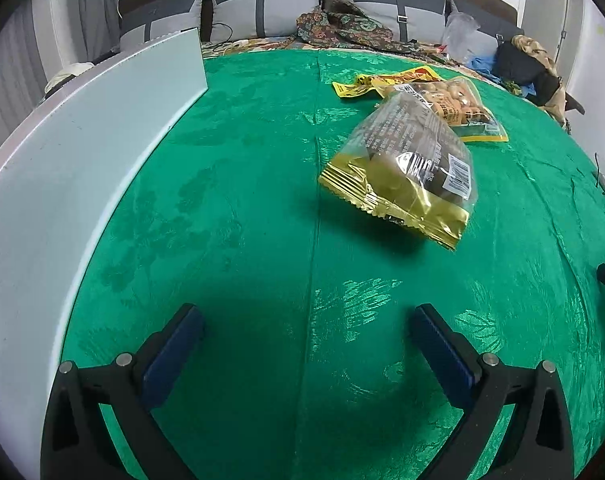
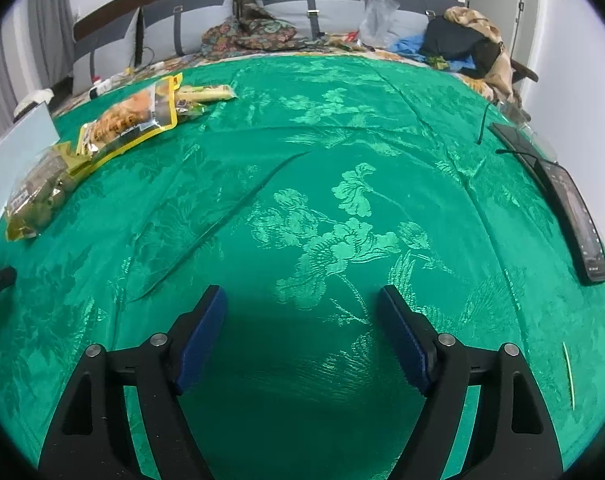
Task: Organize snacks
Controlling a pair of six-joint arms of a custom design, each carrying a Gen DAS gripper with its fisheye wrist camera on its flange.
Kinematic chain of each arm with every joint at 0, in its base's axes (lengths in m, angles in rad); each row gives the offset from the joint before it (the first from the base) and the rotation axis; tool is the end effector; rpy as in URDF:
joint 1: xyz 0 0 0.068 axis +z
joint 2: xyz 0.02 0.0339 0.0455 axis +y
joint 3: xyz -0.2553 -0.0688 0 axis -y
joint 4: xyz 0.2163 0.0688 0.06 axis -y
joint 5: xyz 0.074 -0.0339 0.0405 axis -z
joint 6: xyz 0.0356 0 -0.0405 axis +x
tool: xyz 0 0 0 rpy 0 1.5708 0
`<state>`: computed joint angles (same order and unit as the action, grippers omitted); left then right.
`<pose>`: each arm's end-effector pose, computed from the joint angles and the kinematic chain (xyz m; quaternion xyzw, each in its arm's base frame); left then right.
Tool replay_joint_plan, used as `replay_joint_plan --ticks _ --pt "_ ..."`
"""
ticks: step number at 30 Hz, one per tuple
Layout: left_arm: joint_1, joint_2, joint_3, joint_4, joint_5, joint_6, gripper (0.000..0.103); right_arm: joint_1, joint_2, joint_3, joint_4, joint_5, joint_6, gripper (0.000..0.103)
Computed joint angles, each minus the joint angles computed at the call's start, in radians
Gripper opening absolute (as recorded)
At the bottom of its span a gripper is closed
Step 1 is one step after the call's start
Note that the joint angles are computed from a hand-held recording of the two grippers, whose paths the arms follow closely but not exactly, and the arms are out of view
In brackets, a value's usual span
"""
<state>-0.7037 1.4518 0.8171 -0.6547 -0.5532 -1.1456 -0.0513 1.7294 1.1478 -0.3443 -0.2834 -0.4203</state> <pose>0.1863 -0.1335 0.1869 -0.2461 0.9209 0.0551 0.2971 0.3391 -0.0074 0.2105 -0.2162 0.9148 0.0570 0.3363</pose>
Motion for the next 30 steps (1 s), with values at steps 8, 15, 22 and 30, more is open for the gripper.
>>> replay_joint_plan --ticks 8,15,22,30 --pt "0.001 0.000 -0.001 0.005 0.000 0.004 0.103 0.001 0.000 0.000 0.000 0.004 0.000 0.081" --pt "-0.009 -0.008 -0.004 -0.001 -0.002 -0.006 0.103 0.001 -0.001 -0.001 0.002 0.008 0.004 0.083" --pt "-0.003 -0.009 -0.008 0.006 -0.001 0.001 0.103 0.043 0.189 0.288 -0.132 0.120 0.110 0.087" --pt "-0.003 -0.009 -0.008 0.005 -0.001 0.001 0.103 0.041 0.300 0.414 -0.118 0.103 0.116 0.096"
